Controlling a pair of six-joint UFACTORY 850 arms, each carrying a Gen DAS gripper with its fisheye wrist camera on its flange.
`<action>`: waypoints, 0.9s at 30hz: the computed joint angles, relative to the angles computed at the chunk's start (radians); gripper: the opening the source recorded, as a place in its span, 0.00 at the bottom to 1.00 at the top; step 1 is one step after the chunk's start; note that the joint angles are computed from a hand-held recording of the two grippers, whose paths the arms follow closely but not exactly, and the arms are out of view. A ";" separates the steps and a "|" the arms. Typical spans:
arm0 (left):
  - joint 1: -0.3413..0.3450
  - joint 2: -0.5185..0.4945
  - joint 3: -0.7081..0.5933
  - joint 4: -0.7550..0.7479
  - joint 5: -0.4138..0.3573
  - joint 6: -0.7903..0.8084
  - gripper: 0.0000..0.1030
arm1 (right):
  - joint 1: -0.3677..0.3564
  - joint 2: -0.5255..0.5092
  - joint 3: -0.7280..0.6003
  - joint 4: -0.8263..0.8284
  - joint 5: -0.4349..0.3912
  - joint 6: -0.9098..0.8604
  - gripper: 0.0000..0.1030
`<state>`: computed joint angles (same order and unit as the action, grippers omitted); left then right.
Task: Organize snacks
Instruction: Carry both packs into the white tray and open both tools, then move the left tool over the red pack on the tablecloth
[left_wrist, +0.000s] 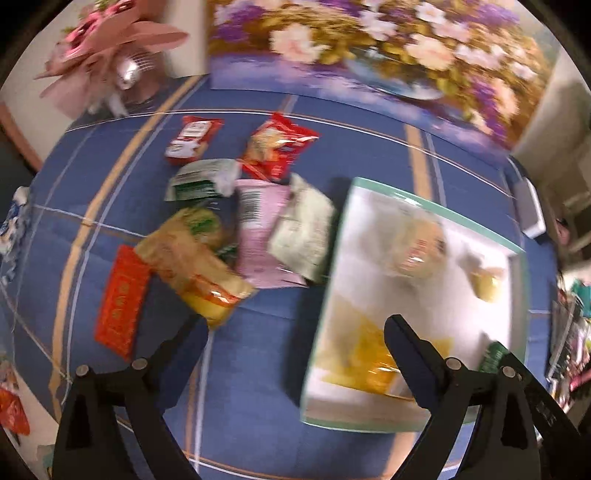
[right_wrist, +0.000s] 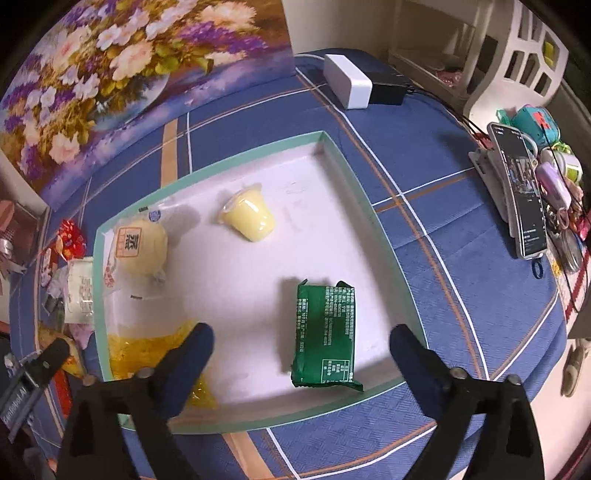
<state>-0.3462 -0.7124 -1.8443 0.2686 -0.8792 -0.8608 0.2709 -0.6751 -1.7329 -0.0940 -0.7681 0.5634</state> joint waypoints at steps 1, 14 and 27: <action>-0.001 0.005 0.008 0.021 -0.001 -0.015 0.94 | 0.004 -0.002 -0.003 -0.012 -0.002 0.003 0.99; 0.007 0.036 0.053 0.129 0.000 -0.104 0.94 | 0.016 0.006 -0.007 0.017 0.040 -0.036 1.00; 0.071 0.123 0.150 0.230 0.004 -0.169 0.94 | 0.113 -0.015 -0.088 0.068 0.066 -0.085 1.00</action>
